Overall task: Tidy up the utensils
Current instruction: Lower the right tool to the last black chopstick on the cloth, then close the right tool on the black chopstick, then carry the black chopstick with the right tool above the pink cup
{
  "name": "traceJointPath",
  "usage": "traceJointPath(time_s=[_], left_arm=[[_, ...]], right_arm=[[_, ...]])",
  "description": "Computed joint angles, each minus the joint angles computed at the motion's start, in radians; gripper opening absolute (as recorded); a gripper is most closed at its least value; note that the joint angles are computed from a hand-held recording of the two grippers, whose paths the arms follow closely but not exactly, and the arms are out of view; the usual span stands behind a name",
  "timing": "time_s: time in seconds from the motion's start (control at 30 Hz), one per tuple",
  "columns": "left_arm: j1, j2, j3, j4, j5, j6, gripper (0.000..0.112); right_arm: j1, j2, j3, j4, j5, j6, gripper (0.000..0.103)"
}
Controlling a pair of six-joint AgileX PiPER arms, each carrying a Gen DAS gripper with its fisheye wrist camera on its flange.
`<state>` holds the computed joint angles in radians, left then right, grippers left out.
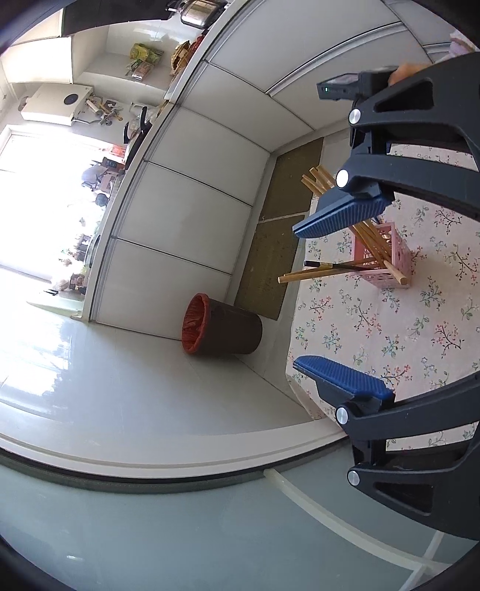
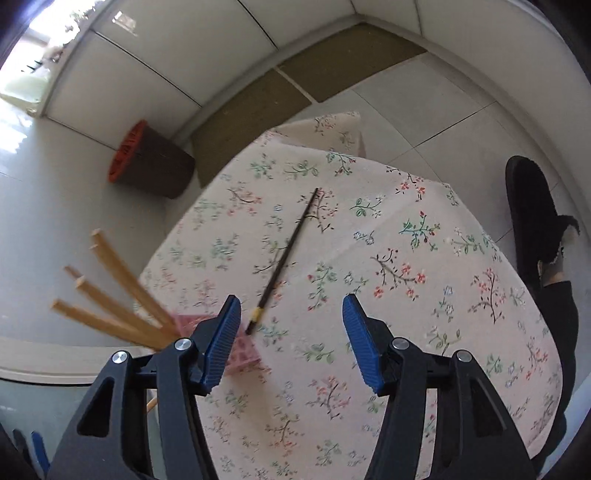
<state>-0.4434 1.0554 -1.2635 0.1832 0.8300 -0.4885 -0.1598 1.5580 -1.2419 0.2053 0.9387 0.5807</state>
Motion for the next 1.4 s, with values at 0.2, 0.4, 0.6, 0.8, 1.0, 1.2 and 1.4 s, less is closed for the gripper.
traceJointPath(time_s=[0.2, 0.4, 0.6, 0.8, 1.0, 1.2, 1.4], left_arm=[[0.02, 0.03, 0.016, -0.012, -0.014, 0.017, 0.071], [0.099, 0.038, 0.028, -0.103, -0.027, 0.093, 0.071], [0.124, 0.039, 0.026, -0.146, -0.022, 0.12, 0.071], [0.141, 0.013, 0.019, -0.181, -0.012, 0.152, 0.073], [0.151, -0.002, 0.01, -0.226, -0.001, 0.181, 0.073], [0.184, -0.028, 0.006, -0.279, 0.008, 0.226, 0.074], [0.28, -0.032, -0.001, -0.398, 0.032, 0.327, 0.074]], right_arm=[[0.005, 0.279, -0.203, -0.046, 0.047, 0.117, 0.056], [0.062, 0.501, -0.411, -0.127, 0.124, 0.145, 0.045], [0.073, 0.448, -0.314, -0.185, 0.075, 0.063, 0.012], [-0.034, 0.089, 0.149, 0.031, -0.187, -0.208, 0.005], [0.052, -0.345, 0.375, 0.081, -0.217, -0.286, 0.005], [0.418, -0.553, 0.33, -0.312, -0.101, 0.152, 0.005], [0.726, -0.602, 0.174, -0.583, 0.122, 0.393, 0.005]])
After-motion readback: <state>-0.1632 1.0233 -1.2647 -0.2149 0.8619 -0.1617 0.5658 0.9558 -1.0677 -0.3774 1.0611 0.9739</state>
